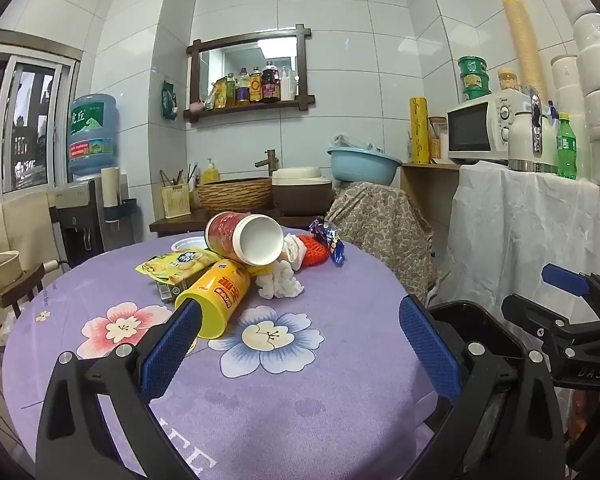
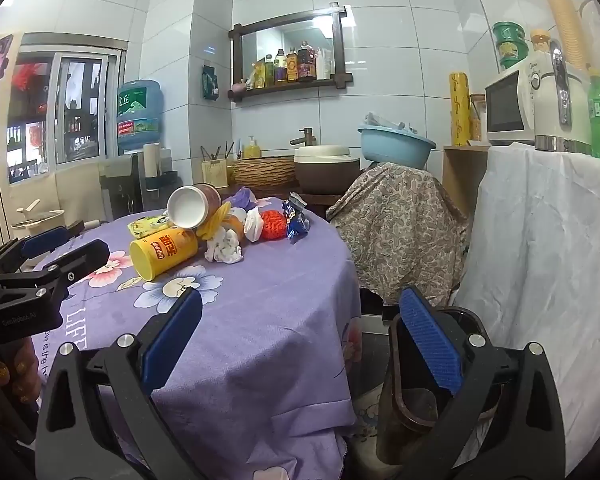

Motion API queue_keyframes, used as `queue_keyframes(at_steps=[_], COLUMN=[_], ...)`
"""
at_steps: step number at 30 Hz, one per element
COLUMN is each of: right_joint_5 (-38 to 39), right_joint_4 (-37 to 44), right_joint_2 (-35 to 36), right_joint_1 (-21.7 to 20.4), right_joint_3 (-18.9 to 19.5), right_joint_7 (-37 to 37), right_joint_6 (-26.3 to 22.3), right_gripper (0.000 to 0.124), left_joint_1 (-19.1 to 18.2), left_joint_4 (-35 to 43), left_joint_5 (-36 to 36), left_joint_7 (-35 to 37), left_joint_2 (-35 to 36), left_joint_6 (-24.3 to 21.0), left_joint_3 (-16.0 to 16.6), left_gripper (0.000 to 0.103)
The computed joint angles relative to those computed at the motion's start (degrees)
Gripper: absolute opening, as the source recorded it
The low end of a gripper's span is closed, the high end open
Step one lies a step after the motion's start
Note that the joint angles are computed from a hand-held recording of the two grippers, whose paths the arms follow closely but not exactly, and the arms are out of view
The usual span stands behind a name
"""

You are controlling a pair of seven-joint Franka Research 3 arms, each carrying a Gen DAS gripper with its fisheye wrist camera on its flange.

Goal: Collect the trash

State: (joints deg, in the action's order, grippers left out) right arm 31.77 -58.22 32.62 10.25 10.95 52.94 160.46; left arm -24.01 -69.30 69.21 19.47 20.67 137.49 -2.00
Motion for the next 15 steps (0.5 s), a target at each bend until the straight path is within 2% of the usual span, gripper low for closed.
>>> queue_keyframes(at_steps=[3,4,5,15], right_joint_5=[-0.27,1.13,-1.5,-1.58], right_joint_4=[-0.66,-0.57,1.51,1.22], right_joint_2=[-0.24,-0.35,1.15,0.93], right_joint_1=[0.24,1.12,0.85,0.32], right_joint_3=[-0.27,-1.73,-1.18,-0.73], right_joint_7=[0.37,-0.33,1.87,2.65], right_joint_6=[0.16,-0.4,-1.24,-1.46], right_gripper=[0.098,0.098,0.098,0.098], left_joint_1=[0.39,0.44,0.5,0.51], left_joint_4=[-0.25,-0.29,-0.3,0.27], left_joint_5=[-0.95,-1.06,-1.22,-1.41], left_joint_7=[0.15,0.26,0.46,1.16], left_joint_2=[-0.19,-0.22,-0.23,-0.25], left_joint_6=[0.55,0.65,0.73,0.15], left_joint_3=[-0.25,-0.24,-0.25,-0.27], left_gripper=[0.098,0.098,0.098,0.098])
